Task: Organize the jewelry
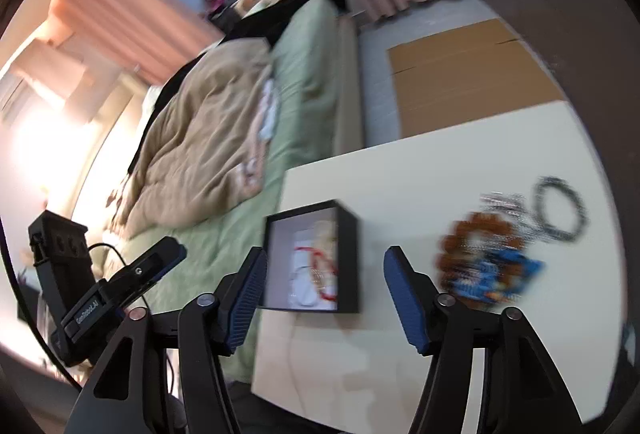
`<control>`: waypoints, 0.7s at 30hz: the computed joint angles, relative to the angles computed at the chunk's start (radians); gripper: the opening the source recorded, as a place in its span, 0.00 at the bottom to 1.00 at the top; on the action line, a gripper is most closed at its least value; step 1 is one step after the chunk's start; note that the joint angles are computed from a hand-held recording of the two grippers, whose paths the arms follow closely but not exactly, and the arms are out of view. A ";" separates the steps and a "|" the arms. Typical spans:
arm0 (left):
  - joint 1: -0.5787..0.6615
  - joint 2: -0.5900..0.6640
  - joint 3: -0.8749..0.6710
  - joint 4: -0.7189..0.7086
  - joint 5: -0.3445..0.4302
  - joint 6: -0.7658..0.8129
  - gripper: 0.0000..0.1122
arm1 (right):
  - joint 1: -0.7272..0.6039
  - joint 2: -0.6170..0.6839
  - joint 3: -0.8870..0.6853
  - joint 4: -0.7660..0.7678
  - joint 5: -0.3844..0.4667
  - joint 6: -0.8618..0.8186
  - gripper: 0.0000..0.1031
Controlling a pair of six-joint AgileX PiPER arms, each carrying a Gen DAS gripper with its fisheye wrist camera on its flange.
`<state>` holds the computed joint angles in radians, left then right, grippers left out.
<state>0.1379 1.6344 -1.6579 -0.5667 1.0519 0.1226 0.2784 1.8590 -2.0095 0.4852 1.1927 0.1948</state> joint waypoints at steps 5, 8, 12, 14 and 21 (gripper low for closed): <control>-0.075 0.020 -0.028 0.022 0.001 -0.022 0.69 | -0.107 -0.112 0.162 0.008 -0.036 -0.021 0.63; -0.127 0.035 -0.049 0.041 0.002 -0.039 0.69 | -0.165 -0.156 0.228 0.015 -0.046 -0.039 0.63; -0.193 0.058 -0.088 0.088 0.007 -0.067 0.69 | -0.221 -0.193 0.297 0.032 -0.061 -0.065 0.63; -0.225 0.083 -0.122 0.108 0.023 -0.078 0.69 | -0.247 -0.208 0.335 0.048 -0.072 -0.081 0.63; -0.298 0.160 -0.223 0.154 0.081 -0.107 0.64 | -0.295 -0.204 0.432 0.093 -0.106 -0.127 0.63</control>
